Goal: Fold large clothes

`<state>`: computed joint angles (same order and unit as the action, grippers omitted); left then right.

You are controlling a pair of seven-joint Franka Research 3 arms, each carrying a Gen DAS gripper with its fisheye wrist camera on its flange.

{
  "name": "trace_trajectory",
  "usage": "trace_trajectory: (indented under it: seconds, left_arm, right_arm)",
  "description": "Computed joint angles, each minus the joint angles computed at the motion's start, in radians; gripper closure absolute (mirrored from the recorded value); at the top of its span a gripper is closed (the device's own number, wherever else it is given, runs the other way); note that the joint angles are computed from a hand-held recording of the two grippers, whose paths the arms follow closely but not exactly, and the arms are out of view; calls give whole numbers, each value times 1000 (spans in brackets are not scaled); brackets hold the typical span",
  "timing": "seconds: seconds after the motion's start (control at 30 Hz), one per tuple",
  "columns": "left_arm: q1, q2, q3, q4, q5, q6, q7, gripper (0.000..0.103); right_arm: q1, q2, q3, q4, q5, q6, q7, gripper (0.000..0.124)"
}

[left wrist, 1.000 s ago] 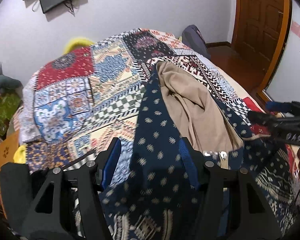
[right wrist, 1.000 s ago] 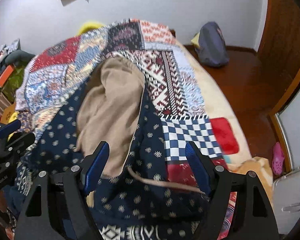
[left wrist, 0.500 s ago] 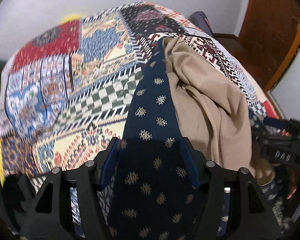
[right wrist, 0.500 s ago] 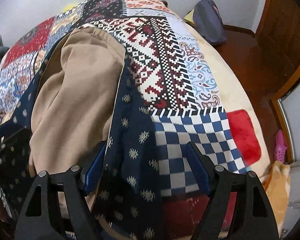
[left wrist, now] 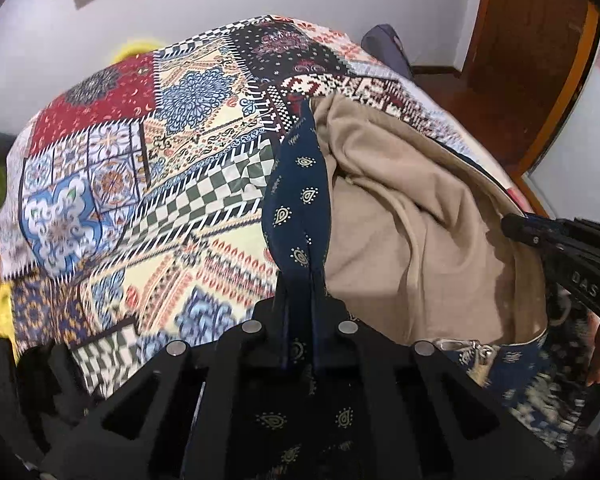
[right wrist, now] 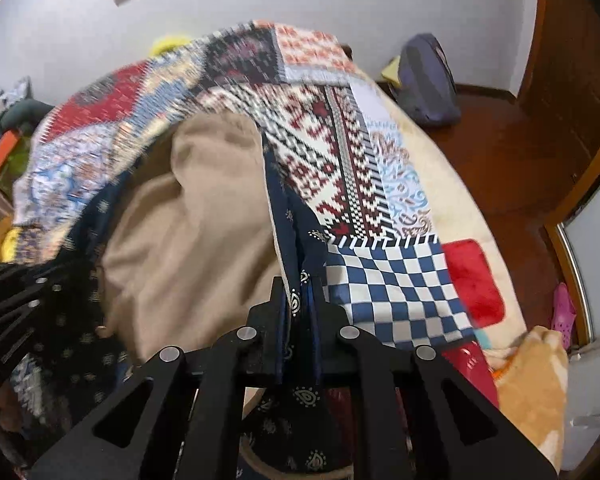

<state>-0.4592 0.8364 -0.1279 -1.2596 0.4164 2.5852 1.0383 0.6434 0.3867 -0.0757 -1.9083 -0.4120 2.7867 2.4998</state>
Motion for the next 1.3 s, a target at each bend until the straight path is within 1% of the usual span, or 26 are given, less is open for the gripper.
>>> trace_trajectory:
  seconds: [0.1,0.17,0.23,0.37,0.5,0.63,0.77,0.83,0.97,1.07,1.13,1.2,1.3]
  left_arm:
    - [21,-111,-15,-144,-3,62,-16,96]
    - [26,-184,-17,-237,9,102,-29,96]
    - [37,-263,-28,-334,16,135,-39,96]
    - [60,-415,-57,-522,24,202,-49,96]
    - [85,-521,-100,-664,2,242,-30,96]
    - [85,-604,-117,-796,-1,275,-40,96]
    - [91,-654,-133,-903,-24,310,-56,96]
    - [97,-665,-144,-942,-46,316,-52,96]
    - [71,-674,-122,-992,14,306,-134,95]
    - [70,-662,-120,-1014,26,300,-170,95]
    - [55,-654,-107,-1021,73,290,-216,95]
    - [51,-649,-104,-1026,97,284,-244,91]
    - [43,-655,-102,-1033,137,263,-282,82]
  right_arm:
    - [26,-80,-13,-64,-59,23,37,115]
    - [21,-116,-3,-91,-95,34,57,115]
    - [19,-183,11,-148,-142,48,91,115]
    - [-3,-272,58,-218,-215,53,143,115]
    - [-36,-332,124,-285,-219,58,151,115]
    - [-72,-386,186,-367,-190,71,152,115]
    - [-107,-435,248,-453,-164,70,172,115]
    - [-120,-450,274,-487,-124,74,164,115]
    - [-138,-451,307,-535,-75,69,165,115]
    - [-140,-433,312,-558,-38,71,166,115]
    - [-136,-412,310,-557,-21,57,154,114]
    - [-128,-395,303,-550,-26,40,156,113]
    - [-116,-400,293,-548,-48,30,166,113]
